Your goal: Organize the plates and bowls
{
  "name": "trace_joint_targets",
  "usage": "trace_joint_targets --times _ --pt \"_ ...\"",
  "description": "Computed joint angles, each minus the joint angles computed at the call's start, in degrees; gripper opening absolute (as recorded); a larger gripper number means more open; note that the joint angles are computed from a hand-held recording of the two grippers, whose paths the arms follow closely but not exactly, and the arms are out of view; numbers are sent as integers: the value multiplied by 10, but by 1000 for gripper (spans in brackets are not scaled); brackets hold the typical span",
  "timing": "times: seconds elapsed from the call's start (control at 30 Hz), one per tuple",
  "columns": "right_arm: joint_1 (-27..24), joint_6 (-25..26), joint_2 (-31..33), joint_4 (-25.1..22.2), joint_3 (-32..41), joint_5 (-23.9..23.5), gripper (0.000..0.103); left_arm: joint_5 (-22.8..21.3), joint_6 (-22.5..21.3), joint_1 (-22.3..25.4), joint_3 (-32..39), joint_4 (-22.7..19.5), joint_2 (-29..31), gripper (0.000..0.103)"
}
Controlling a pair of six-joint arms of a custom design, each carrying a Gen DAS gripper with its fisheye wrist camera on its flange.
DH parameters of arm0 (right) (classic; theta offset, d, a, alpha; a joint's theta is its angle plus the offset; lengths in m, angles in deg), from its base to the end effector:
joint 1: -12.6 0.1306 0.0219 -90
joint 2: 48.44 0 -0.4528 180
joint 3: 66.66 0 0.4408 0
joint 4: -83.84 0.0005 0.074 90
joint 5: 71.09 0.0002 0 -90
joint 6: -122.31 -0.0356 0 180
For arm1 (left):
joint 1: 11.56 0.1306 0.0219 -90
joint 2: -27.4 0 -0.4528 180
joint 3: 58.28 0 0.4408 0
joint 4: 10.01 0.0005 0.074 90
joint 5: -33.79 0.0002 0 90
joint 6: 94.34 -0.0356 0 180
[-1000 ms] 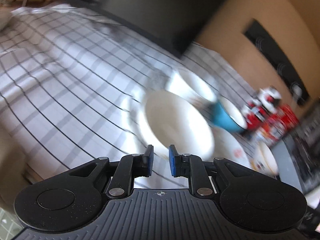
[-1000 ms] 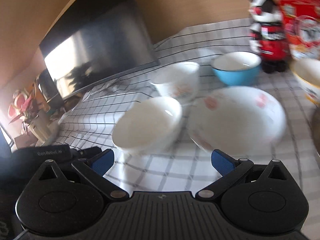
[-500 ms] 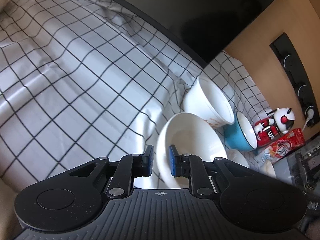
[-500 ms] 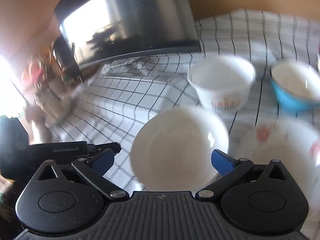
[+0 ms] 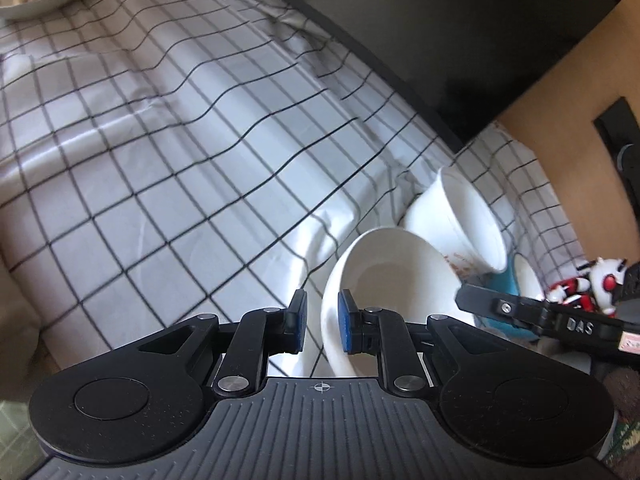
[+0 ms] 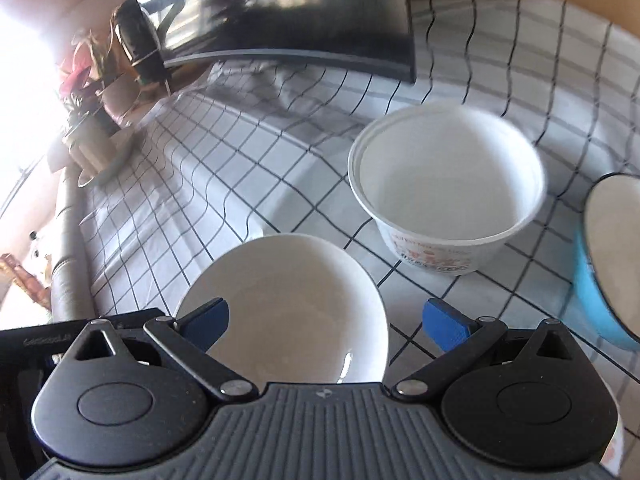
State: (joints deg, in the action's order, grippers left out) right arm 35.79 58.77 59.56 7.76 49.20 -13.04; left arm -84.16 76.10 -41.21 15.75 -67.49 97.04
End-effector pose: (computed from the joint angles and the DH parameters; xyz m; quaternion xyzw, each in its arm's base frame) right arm 0.5783 0.2677 0.5247 -0.4436 0.8350 0.2650 0.1893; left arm 0.3270 -0.1675 0.5044 -0.4638 0.7988 -0.1205 0.3638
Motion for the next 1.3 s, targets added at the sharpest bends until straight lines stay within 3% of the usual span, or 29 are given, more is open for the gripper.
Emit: trace_joint_targets --times 0.1,0.4,0.6,0.77,0.93,1.2,1.3 --pt "3 19 33 -37 29 -6 103 -22 22 -8 16 -28 18 22" --pt "4 7 92 -105 77 -6 103 5 24 -3 57 -85 65 23" --pt "9 18 99 -116 86 7 103 33 11 9 48 -66 74 24" --pt "16 47 106 -138 104 33 103 40 11 10 39 -53 73 31" --pt "22 37 104 -135 103 54 103 52 -4 13 36 -48 77 33" --pt "22 8 121 -161 131 50 103 48 -29 11 35 -47 79 33" --pt "23 40 123 -172 135 55 103 40 -33 8 37 -51 82 33"
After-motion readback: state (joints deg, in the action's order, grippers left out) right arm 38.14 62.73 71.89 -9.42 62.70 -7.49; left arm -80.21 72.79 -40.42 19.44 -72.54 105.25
